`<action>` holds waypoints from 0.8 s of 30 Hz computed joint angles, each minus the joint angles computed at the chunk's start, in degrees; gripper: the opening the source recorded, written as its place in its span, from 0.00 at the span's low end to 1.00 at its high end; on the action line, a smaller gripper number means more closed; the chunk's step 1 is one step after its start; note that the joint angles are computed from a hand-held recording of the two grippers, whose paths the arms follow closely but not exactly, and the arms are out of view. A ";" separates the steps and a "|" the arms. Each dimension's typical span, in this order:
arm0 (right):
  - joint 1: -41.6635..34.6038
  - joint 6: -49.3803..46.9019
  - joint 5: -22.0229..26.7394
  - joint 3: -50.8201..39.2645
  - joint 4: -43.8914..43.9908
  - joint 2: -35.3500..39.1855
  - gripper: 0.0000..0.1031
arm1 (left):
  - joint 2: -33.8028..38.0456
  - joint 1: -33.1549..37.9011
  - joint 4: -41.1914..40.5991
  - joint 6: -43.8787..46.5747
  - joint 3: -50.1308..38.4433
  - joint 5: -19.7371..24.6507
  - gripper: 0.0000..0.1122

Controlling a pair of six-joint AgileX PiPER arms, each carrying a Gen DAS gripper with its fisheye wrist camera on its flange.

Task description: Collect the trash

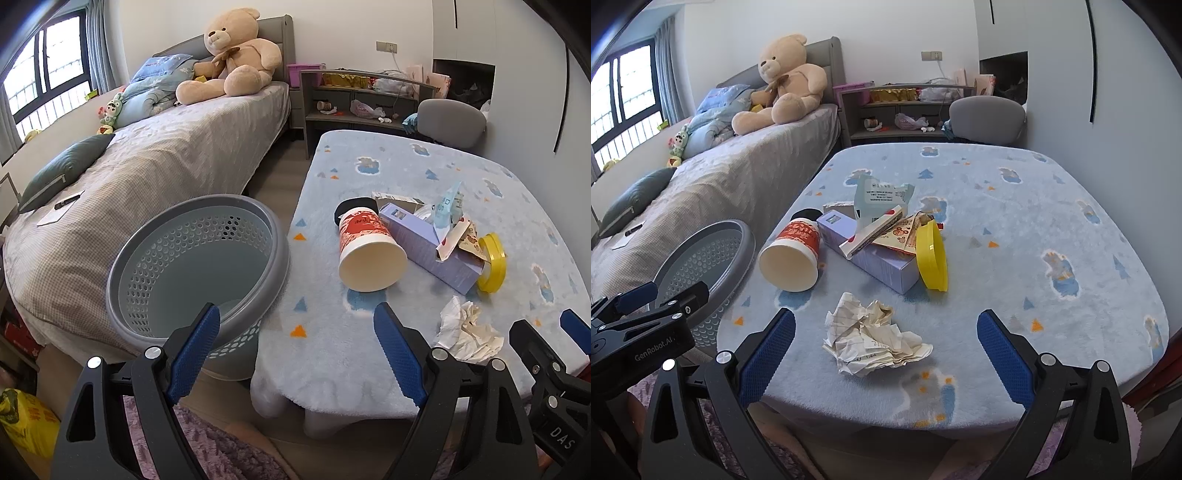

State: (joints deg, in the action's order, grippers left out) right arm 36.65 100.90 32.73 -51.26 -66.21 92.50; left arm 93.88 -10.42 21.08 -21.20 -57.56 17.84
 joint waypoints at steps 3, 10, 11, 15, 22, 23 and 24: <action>-0.95 0.31 -0.80 0.82 -0.76 -0.66 0.94 | -0.25 -0.24 0.08 -0.05 -0.15 0.42 0.73; -0.66 0.63 -0.66 0.70 -0.83 -0.55 0.94 | -0.78 -0.56 0.94 -1.17 0.24 0.35 0.73; -0.60 0.71 -0.54 0.84 -0.85 -0.70 0.94 | -0.83 -0.24 0.23 -0.24 0.37 0.21 0.73; -0.89 0.29 -1.18 0.80 -0.14 -0.70 0.94 | -1.13 -0.29 0.48 -0.58 0.43 0.33 0.73; -0.45 1.11 -0.65 0.76 -1.04 -0.75 0.94 | -1.42 -0.02 -0.26 0.17 0.69 0.02 0.73; -0.47 1.03 -0.65 0.82 -0.97 -0.85 0.94 | -1.37 0.00 -0.04 -0.07 0.73 -0.11 0.73; -0.49 1.00 -0.66 0.82 -0.95 -0.87 0.94 | -1.48 -0.01 0.02 -0.13 0.75 -0.11 0.73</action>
